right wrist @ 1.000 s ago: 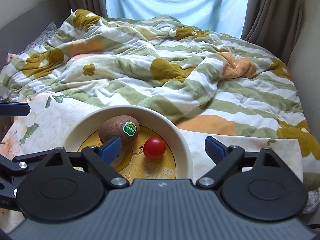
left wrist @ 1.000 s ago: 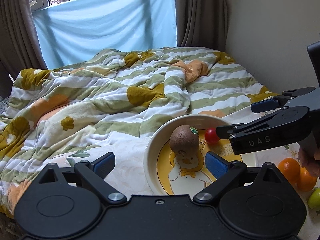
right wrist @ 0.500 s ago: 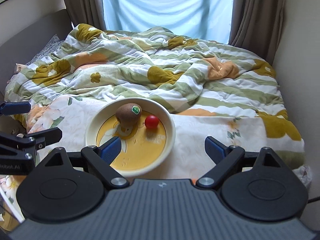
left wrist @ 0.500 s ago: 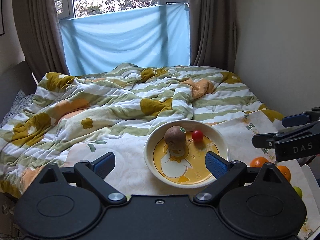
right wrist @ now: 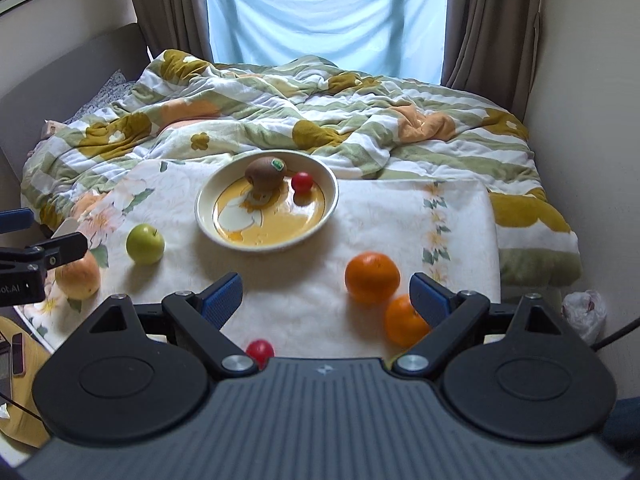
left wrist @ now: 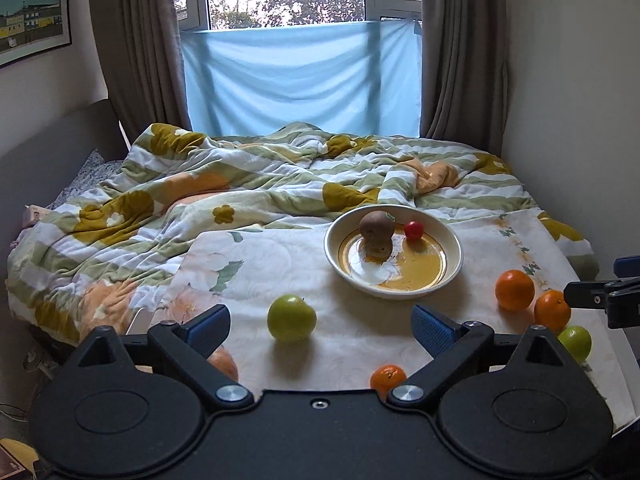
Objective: Organize fruits
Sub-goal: 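Lift both grippers away from the bowl toward the remaining fruit, then move the left gripper to the large yellow apple and close on it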
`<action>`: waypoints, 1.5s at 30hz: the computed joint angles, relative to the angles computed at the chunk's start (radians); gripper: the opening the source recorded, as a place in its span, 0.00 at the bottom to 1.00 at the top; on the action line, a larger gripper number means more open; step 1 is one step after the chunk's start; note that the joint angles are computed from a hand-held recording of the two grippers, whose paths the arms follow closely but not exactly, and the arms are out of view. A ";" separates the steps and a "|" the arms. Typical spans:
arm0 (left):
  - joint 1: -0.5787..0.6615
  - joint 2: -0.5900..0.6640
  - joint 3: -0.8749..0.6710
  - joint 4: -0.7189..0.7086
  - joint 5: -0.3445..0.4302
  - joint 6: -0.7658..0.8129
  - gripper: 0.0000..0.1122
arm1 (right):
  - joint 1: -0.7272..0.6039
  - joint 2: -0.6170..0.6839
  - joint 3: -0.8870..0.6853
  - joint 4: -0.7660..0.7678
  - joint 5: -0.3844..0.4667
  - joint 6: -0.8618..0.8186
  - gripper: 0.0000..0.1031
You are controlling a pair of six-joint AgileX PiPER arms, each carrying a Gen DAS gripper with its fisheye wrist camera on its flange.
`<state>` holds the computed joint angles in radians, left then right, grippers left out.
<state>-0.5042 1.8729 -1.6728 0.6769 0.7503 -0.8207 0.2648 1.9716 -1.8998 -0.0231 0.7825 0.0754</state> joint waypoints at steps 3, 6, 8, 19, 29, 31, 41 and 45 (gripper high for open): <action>0.011 -0.044 0.088 0.040 -0.026 -0.054 0.88 | 0.016 -0.064 0.130 -0.041 -0.061 0.064 1.00; 0.040 -0.073 0.156 0.054 -0.062 -0.068 0.88 | 0.025 -0.100 0.219 -0.082 -0.104 0.144 1.00; 0.065 -0.083 0.192 0.059 -0.094 -0.054 0.88 | 0.040 -0.116 0.270 -0.142 -0.125 0.222 1.00; 0.261 -0.049 0.271 -0.209 -0.285 0.353 0.88 | 0.187 -0.090 0.355 -0.413 -0.126 0.666 1.00; 0.372 0.056 0.225 -0.486 -0.336 0.788 0.88 | 0.334 0.060 0.223 -0.464 -0.021 0.895 1.00; 0.388 0.075 0.213 -0.530 -0.338 0.854 0.88 | 0.355 0.095 0.187 -0.471 0.004 0.919 1.00; 0.441 0.160 0.133 -0.739 -0.299 1.099 0.84 | 0.395 0.194 0.082 -0.491 0.086 1.003 0.97; 0.449 0.171 0.121 -0.771 -0.284 1.133 0.69 | 0.398 0.215 0.048 -0.492 0.117 1.004 0.92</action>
<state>-0.0548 2.0435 -1.5515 -0.0940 0.4666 0.3124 0.6624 2.1866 -1.8523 -0.5155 0.8996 1.0793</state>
